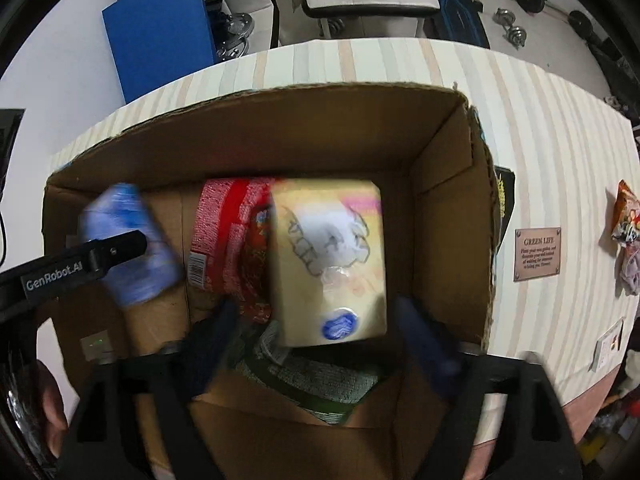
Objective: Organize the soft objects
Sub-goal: 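Carry both tissue packs into the box and open both tools, then move both tools back toward the SHOE SHINE pack and white box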
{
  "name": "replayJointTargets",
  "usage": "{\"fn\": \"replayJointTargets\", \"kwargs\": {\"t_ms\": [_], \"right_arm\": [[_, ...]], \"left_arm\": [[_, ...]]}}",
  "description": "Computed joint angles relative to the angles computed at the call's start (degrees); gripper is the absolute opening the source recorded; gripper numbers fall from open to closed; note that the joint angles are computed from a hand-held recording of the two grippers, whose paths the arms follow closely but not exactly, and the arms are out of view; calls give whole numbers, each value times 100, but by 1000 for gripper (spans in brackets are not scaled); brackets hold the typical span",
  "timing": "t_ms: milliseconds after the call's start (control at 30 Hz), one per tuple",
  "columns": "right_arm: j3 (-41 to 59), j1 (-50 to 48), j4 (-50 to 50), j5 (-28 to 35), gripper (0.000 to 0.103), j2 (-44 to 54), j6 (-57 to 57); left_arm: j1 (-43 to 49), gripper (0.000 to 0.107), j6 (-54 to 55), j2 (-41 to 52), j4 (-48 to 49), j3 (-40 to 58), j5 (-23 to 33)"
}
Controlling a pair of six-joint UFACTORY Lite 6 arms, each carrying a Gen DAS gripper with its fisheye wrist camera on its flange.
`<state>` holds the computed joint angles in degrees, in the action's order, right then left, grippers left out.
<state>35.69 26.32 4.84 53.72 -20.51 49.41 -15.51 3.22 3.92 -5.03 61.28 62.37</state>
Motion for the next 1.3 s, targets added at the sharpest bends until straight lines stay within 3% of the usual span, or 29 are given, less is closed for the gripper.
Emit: {"fn": "replayJointTargets", "kwargs": {"t_ms": [100,267,667,933,1300], "right_arm": [[125,173,-67,51,100,77,159],[328,383,-190,255,103,46,481],[483,1902,-623,1028,103,-728,1986],[1368,4053,-1347,2217,103,-1017,4043],[2931,7036,-1952,3827,103,-415,6692]], "left_arm": [[-15,94,8,-174,65,-62,-21],[-18,96,52,-602,187,-169,27],[-167,96,-110,-3062,417,-1127,588],[122,96,-1,-4490,128,-954,1817],[783,96,433,-5359,-99,111,3442]]}}
